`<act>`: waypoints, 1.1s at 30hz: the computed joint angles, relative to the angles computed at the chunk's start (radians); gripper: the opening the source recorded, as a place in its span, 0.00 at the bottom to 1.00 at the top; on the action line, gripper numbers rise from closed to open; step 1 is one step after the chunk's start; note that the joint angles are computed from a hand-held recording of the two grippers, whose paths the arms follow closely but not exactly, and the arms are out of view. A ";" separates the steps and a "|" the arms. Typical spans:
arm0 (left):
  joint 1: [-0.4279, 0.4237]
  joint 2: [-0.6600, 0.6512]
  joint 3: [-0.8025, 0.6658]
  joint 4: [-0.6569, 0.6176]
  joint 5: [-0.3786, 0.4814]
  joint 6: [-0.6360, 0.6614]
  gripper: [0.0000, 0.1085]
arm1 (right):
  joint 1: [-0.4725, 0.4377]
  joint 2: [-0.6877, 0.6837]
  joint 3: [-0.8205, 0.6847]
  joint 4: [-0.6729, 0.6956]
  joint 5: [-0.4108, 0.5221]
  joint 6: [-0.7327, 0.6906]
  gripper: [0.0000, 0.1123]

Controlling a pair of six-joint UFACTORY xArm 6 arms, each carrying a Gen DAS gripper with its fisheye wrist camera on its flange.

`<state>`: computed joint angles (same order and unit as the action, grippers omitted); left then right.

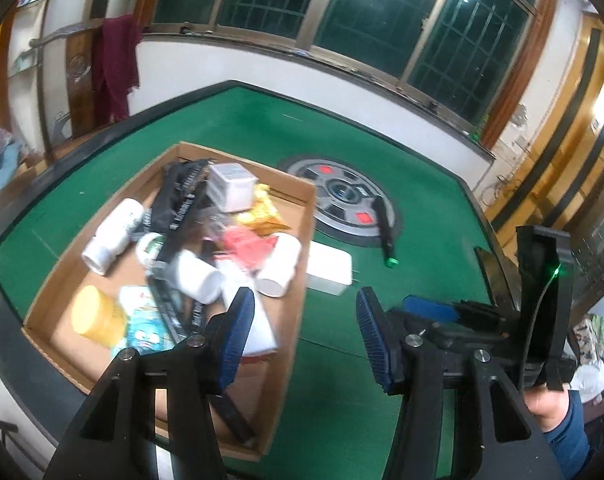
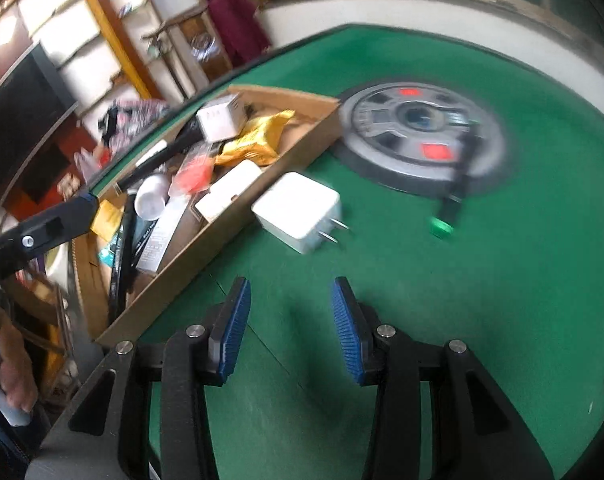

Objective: Organize objects
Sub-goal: 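Move the left gripper to the white charger while the right gripper approaches the green-capped marker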

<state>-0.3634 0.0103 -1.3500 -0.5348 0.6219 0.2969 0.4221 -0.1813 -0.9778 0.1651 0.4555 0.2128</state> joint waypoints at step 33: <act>-0.095 0.637 -0.878 0.109 0.502 -0.277 0.43 | -0.161 -0.156 0.158 0.312 -0.136 -0.013 0.38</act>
<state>-0.4583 0.6470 -2.2282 -0.4259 1.1243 0.0196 0.2612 -0.3368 -0.8196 0.4776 0.3199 0.2002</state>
